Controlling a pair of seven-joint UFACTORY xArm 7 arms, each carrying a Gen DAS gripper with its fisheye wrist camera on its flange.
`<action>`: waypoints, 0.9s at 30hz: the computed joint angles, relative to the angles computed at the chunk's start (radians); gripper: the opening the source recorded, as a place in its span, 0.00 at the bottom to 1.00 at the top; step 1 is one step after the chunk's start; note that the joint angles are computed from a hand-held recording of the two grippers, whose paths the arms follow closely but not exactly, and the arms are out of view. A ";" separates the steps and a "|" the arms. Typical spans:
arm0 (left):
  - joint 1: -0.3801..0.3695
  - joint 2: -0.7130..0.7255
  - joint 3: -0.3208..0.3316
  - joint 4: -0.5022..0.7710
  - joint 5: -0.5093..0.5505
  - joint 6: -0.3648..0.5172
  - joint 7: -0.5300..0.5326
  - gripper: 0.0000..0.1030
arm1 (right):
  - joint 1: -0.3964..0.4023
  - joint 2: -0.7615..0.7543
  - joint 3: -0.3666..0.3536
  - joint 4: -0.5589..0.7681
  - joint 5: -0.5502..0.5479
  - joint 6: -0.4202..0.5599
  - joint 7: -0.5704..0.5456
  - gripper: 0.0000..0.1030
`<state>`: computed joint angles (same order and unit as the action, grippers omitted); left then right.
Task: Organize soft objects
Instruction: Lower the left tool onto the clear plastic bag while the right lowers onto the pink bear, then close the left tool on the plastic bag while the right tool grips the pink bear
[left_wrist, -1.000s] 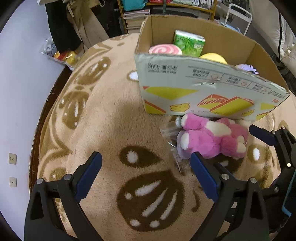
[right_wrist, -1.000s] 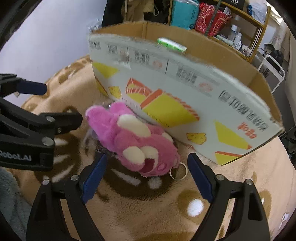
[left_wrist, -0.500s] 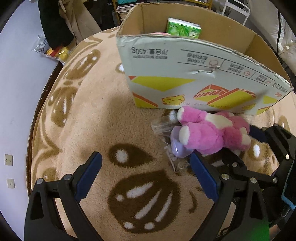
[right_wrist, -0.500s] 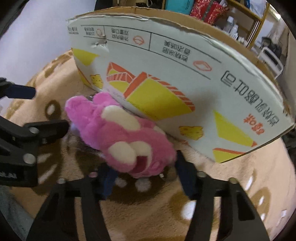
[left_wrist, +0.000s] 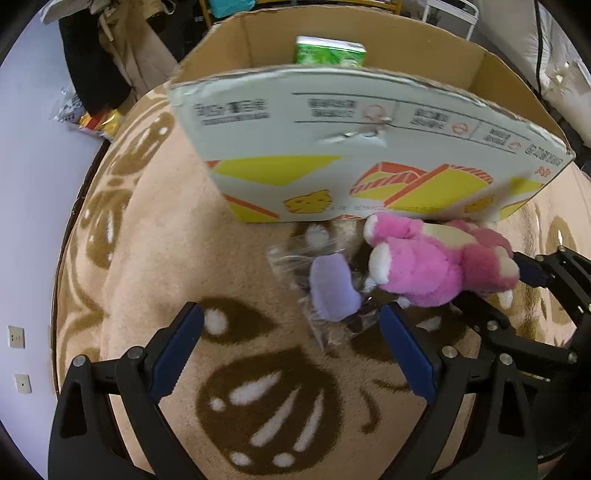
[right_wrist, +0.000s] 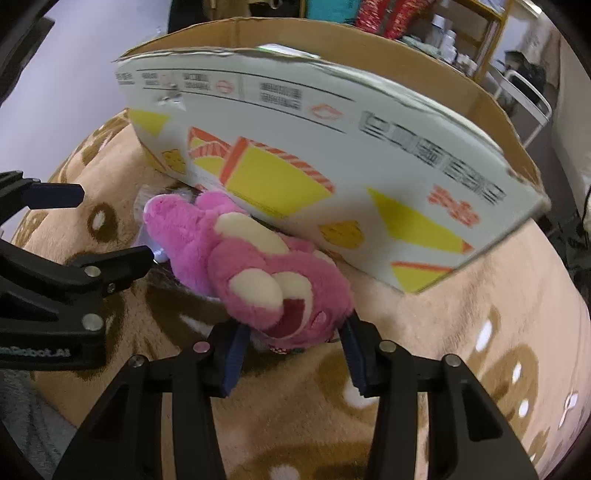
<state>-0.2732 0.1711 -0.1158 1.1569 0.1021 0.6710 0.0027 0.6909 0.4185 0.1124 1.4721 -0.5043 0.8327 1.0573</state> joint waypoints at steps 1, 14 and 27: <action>-0.001 0.005 -0.002 0.002 -0.001 -0.003 0.003 0.92 | 0.005 -0.003 -0.002 0.002 0.002 0.022 0.010 0.48; -0.027 0.092 0.011 0.056 0.025 0.012 -0.050 0.79 | -0.020 -0.038 0.021 -0.045 0.045 0.052 0.104 0.48; 0.014 0.067 -0.004 0.012 -0.084 -0.067 0.015 0.50 | 0.009 0.053 0.009 0.089 0.051 0.125 0.078 0.48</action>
<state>-0.2595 0.2379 -0.1196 1.1685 0.0182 0.6045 0.0178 0.7004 0.4712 0.1215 1.5610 -0.4538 0.9578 1.1356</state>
